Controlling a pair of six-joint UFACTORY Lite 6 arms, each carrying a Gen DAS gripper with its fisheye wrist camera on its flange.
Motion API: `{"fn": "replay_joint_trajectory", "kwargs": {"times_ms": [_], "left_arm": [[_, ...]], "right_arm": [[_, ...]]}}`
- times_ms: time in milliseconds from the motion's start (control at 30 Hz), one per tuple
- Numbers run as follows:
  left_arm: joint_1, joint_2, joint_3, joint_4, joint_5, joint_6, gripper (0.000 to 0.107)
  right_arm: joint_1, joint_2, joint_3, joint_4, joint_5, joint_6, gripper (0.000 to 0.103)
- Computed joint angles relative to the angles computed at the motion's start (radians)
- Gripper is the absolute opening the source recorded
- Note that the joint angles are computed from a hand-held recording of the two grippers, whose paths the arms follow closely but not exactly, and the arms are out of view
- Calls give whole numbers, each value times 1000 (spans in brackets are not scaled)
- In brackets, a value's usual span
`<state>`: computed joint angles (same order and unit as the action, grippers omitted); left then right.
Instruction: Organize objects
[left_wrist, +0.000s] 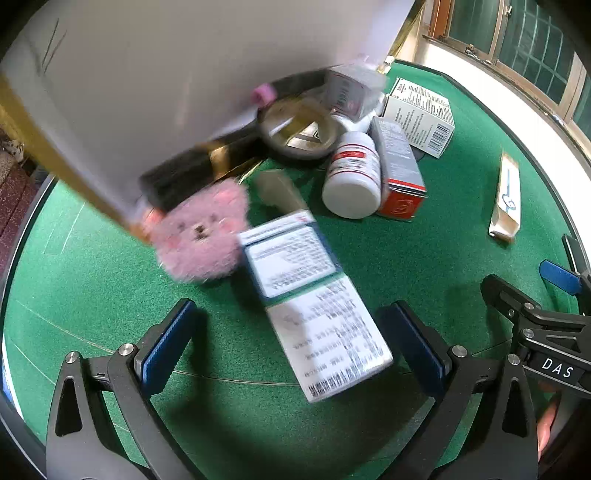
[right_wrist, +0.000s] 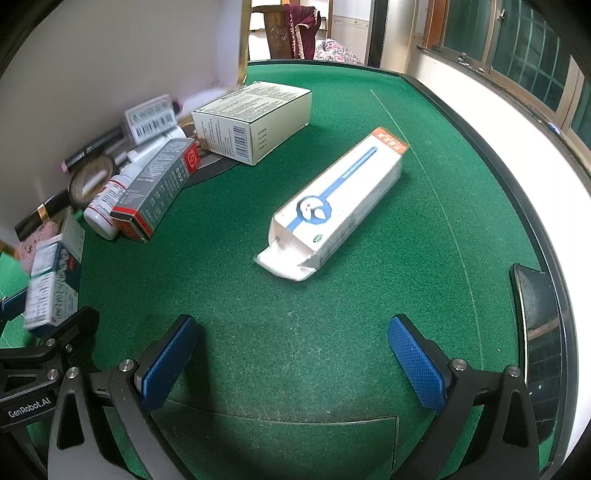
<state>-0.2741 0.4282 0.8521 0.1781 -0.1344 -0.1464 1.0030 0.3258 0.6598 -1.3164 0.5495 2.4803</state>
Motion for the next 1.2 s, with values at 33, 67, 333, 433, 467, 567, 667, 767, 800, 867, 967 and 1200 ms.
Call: {"fn": "replay_joint_trajectory", "kwargs": {"times_ms": [33, 67, 333, 433, 467, 567, 667, 767, 800, 867, 967, 1200], "left_arm": [[0, -1, 0, 0, 0, 0, 103], [0, -1, 0, 0, 0, 0, 103], [1, -2, -1, 5, 1, -4, 103], [1, -2, 0, 7, 2, -7, 103], [1, -3, 1, 8, 3, -7, 103], [3, -1, 3, 18, 3, -16, 103], [-5, -6, 1, -10, 7, 6, 103], [-2, -12, -12, -8, -1, 7, 103], [-2, -13, -15, -10, -4, 9, 103], [-4, -12, -15, -18, -4, 16, 103], [1, -5, -9, 1, -5, 0, 103], [1, -5, -7, 6, -2, -5, 103]], "right_arm": [[0, 0, 0, 0, 0, 0, 103], [0, 0, 0, 0, 0, 0, 103], [0, 1, 0, 0, 0, 0, 103], [0, 0, 0, 0, 0, 1, 103], [0, 0, 0, 0, 0, 1, 103], [-1, 4, 6, 1, 0, -3, 103], [-1, 15, 16, 1, 0, -2, 103], [-2, 19, 21, 2, 0, -5, 103], [-3, 20, 22, 1, 0, -5, 103], [-4, 22, 24, 2, 0, -6, 103], [-6, 25, 28, 1, -1, -7, 103], [-8, 29, 34, 1, -1, -10, 103]]}}
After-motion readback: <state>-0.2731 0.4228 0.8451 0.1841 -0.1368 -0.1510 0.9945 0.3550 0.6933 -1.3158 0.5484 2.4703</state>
